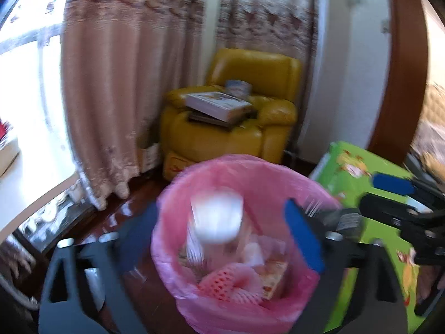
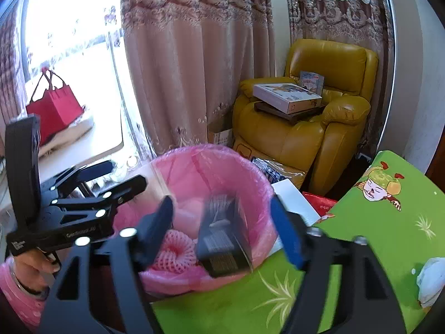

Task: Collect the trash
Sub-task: 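Open both tools to drop the box and cup into the bin, then move both open tools back over the remaining trash on the table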

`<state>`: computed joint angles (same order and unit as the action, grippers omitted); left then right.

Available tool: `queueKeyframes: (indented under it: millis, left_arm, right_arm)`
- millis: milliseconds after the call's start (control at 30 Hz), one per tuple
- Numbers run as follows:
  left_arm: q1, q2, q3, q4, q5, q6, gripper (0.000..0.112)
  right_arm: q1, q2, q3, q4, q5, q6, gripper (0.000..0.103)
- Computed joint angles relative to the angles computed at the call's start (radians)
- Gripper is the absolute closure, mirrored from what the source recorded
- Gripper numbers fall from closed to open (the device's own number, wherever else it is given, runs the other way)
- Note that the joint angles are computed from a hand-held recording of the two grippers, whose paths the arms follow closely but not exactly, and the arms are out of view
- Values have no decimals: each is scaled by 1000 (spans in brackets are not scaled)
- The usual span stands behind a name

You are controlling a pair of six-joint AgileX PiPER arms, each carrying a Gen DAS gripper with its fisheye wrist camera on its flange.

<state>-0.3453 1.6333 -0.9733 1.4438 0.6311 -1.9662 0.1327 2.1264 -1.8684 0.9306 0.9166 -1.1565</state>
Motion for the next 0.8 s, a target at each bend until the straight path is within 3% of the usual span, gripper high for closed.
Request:
queueKeyframes:
  millis: [100,167,400,600,800]
  left_arm:
    - [-11,-23,31,14,-12,-45,24]
    - [-48,-20,35,3,23,-47,24]
    - [-184,56,-81,-68,61,80,23]
    - [-296,223,-349,-204,17,308,22]
    - [-376,439,-698,-445,-10,637,22]
  right_arm:
    - [-54,-33,49,48,14,-55,28]
    - [-93,-71,106,66,2,-106,28]
    - [-291,-114,195,100,21,-203,28]
    - [-476,-84,175,103,8,-243,28]
    - [-652,54,-10,24,7,-158,28]
